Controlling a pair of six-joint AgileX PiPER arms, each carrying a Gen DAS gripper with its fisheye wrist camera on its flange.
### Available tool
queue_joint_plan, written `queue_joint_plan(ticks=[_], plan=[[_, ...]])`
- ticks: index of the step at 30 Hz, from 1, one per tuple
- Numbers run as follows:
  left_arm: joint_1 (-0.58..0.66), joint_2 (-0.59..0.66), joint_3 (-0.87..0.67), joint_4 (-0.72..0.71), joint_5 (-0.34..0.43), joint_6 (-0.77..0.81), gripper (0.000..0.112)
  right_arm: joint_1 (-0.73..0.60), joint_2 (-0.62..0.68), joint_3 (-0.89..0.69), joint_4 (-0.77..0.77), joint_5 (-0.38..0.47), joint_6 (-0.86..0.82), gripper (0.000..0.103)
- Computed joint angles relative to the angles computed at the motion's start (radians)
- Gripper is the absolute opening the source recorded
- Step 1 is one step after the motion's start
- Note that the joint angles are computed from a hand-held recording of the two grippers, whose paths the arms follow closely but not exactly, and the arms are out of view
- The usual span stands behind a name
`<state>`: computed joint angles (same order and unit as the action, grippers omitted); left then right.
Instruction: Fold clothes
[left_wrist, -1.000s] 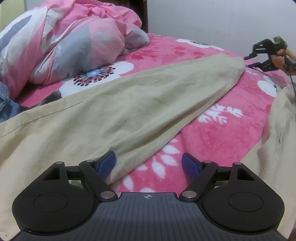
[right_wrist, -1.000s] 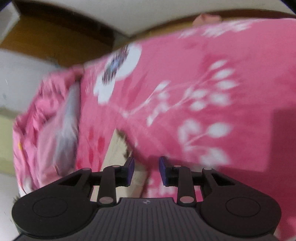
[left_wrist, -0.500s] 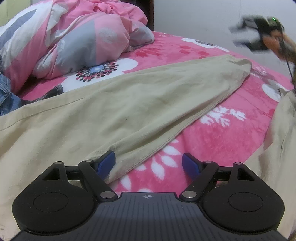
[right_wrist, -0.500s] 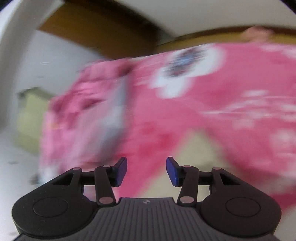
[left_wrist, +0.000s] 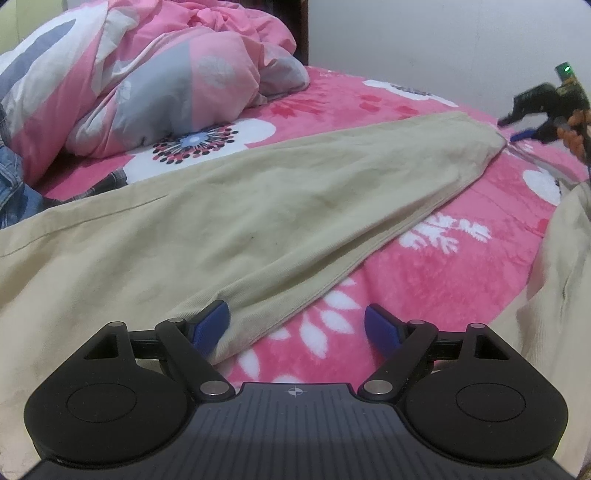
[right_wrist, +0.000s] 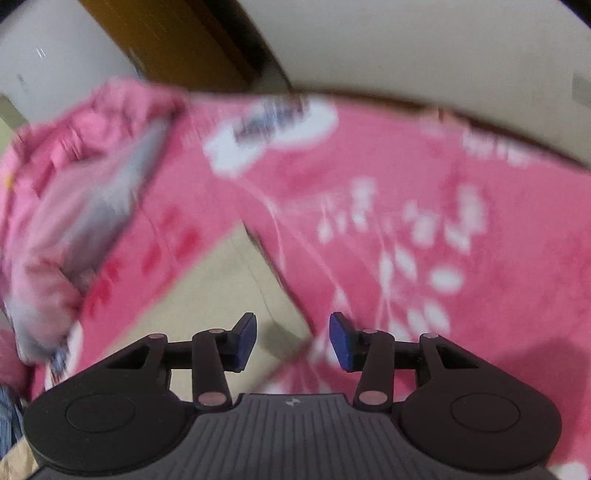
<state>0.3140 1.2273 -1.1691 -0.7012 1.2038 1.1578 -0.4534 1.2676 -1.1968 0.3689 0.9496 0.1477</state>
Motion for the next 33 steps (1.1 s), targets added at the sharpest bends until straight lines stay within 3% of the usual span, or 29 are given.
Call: queue_joint_plan(ticks=[1,3,5,7,13,17,21,28,33], plan=[[0.001,0.001,0.001,-0.003,0.0,0.002,0.082,0.014,-0.004,0.015,-0.015,-0.015,-0.003,0.046],[0.005,0.002,0.002,-0.009,0.0,0.003,0.082,0.038,-0.001,0.006,-0.028,-0.005,-0.029,0.022],[0.009,0.004,0.002,-0.015,0.001,0.002,0.082,0.024,0.005,-0.033,0.041,0.02,-0.073,0.014],[0.013,0.002,0.008,-0.021,0.001,0.008,0.082,0.047,0.033,-0.11,0.129,0.038,-0.084,0.013],[0.011,-0.005,0.017,-0.02,-0.01,-0.001,0.082,0.357,0.292,-0.535,0.171,0.049,0.011,0.015],[0.012,-0.005,0.019,-0.023,-0.012,0.001,0.083,0.497,0.444,-0.709,0.2,0.078,-0.026,0.038],[0.026,0.002,0.02,-0.041,-0.002,0.016,0.083,0.373,0.322,-0.499,0.361,0.009,-0.123,0.04],[0.045,0.013,0.025,-0.069,0.01,0.042,0.083,0.221,0.169,-0.248,0.201,0.051,-0.199,0.04],[0.039,0.009,0.024,-0.063,0.003,0.031,0.083,0.257,0.072,-0.049,0.195,0.021,-0.364,0.037]])
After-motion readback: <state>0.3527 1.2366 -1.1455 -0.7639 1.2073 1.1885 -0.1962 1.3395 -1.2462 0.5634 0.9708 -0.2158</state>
